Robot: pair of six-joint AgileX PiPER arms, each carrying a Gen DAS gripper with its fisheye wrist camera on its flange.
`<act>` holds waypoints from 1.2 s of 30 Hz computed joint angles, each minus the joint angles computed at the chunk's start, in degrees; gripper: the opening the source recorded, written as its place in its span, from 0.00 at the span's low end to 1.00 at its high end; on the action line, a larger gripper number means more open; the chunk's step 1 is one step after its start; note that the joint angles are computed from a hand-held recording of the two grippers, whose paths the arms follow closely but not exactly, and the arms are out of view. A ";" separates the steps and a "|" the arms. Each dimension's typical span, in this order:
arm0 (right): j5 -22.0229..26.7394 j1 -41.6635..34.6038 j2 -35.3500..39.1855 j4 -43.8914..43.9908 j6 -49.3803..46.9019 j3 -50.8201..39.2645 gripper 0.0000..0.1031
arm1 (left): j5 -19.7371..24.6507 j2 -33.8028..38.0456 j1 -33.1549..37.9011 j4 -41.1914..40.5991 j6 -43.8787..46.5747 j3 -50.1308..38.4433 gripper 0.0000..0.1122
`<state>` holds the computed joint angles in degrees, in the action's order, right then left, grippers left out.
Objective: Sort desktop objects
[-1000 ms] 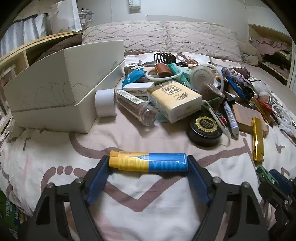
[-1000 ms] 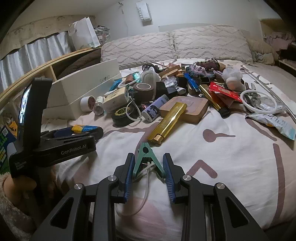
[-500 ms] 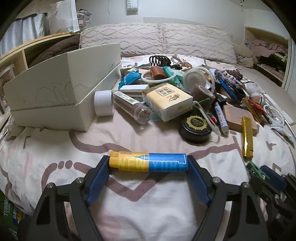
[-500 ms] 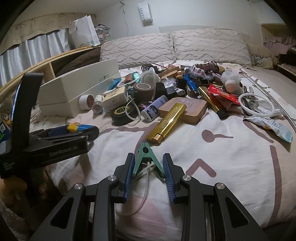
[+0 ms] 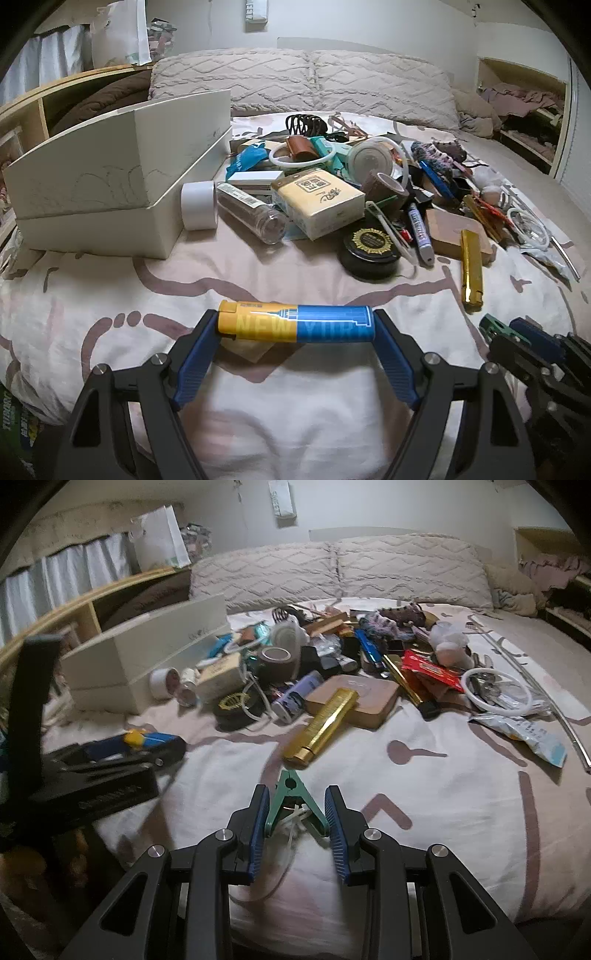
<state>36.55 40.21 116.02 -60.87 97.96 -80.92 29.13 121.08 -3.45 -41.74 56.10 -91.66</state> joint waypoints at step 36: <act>0.24 0.99 -1.80 -0.24 2.67 2.47 0.30 | 2.54 -1.10 1.34 -4.12 4.65 1.02 0.72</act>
<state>36.79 41.19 114.22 -61.11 100.63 -78.45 31.67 119.98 -2.11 -45.85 60.75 -90.64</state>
